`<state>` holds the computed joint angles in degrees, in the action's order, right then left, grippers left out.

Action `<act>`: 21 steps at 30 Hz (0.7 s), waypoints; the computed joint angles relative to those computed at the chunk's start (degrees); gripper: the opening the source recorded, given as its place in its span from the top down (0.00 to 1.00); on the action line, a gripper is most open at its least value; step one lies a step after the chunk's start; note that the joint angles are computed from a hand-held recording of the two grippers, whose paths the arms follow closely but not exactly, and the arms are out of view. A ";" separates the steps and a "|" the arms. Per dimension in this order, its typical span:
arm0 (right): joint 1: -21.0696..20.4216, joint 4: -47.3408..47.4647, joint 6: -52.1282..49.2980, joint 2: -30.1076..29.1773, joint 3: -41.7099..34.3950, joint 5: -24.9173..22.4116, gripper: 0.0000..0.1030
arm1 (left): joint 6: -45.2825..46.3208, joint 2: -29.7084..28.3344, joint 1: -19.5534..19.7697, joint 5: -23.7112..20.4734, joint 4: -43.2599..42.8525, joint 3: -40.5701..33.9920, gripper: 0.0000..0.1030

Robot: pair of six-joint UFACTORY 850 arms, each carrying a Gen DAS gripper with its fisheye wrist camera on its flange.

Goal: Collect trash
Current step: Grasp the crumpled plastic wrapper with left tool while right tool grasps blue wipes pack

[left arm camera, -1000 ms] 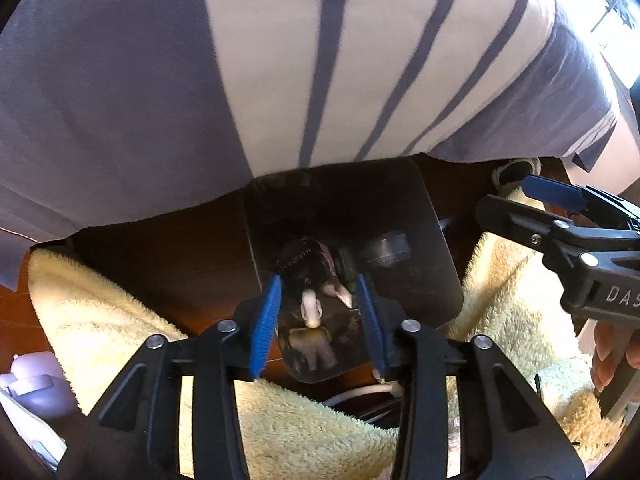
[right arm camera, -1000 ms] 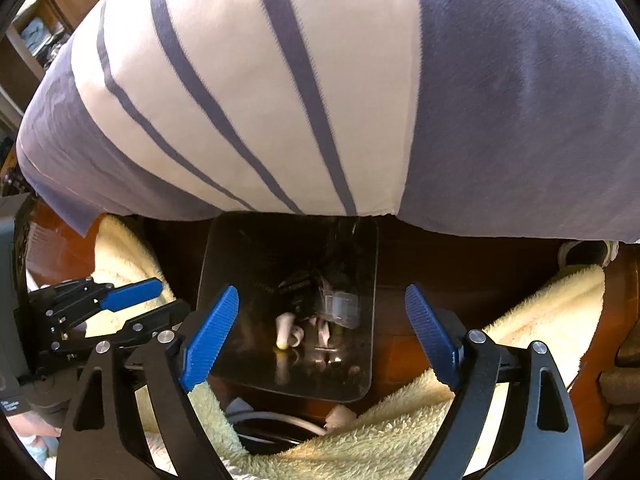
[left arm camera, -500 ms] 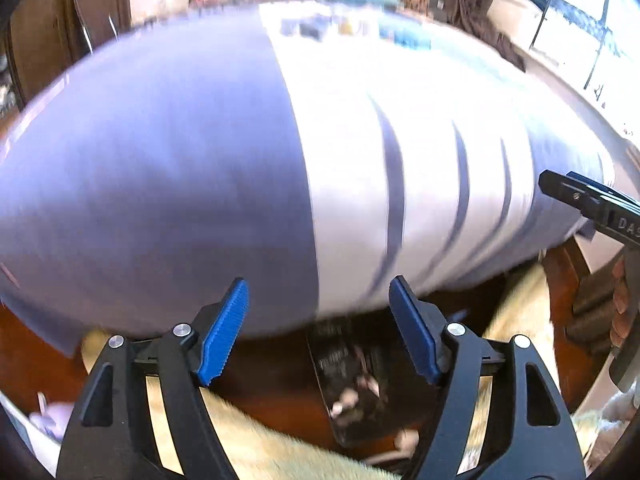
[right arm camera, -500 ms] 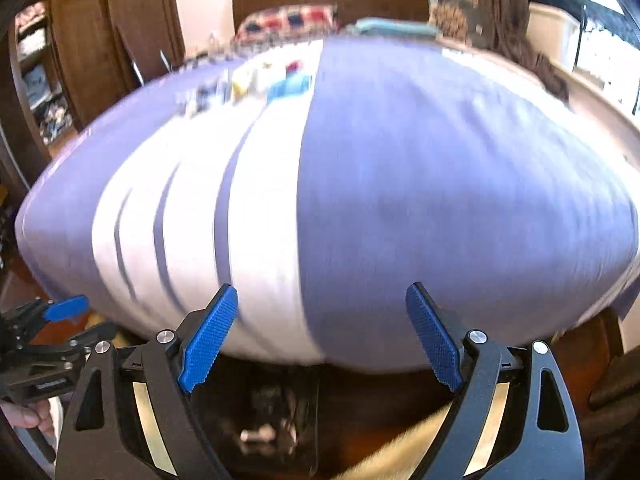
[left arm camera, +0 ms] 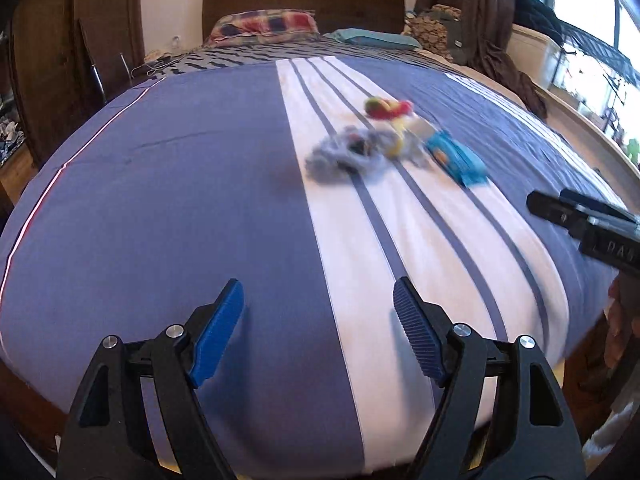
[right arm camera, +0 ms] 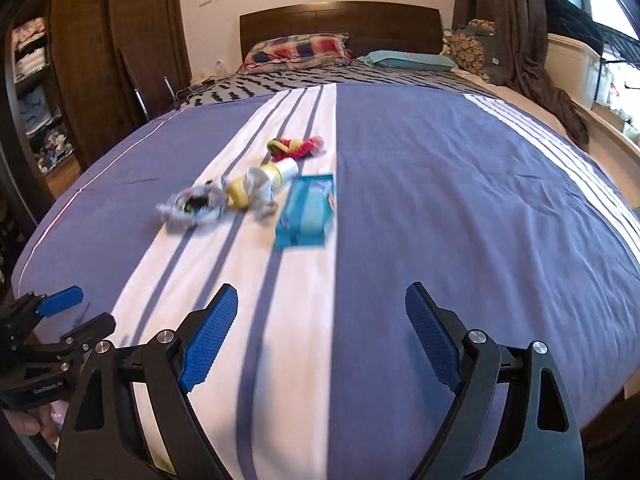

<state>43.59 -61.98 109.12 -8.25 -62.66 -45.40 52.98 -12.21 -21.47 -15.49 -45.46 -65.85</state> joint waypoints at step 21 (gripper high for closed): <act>-7.91 7.64 -13.23 -9.58 -9.09 7.19 0.44 | -8.41 -17.76 -0.94 -8.22 6.35 -23.17 0.58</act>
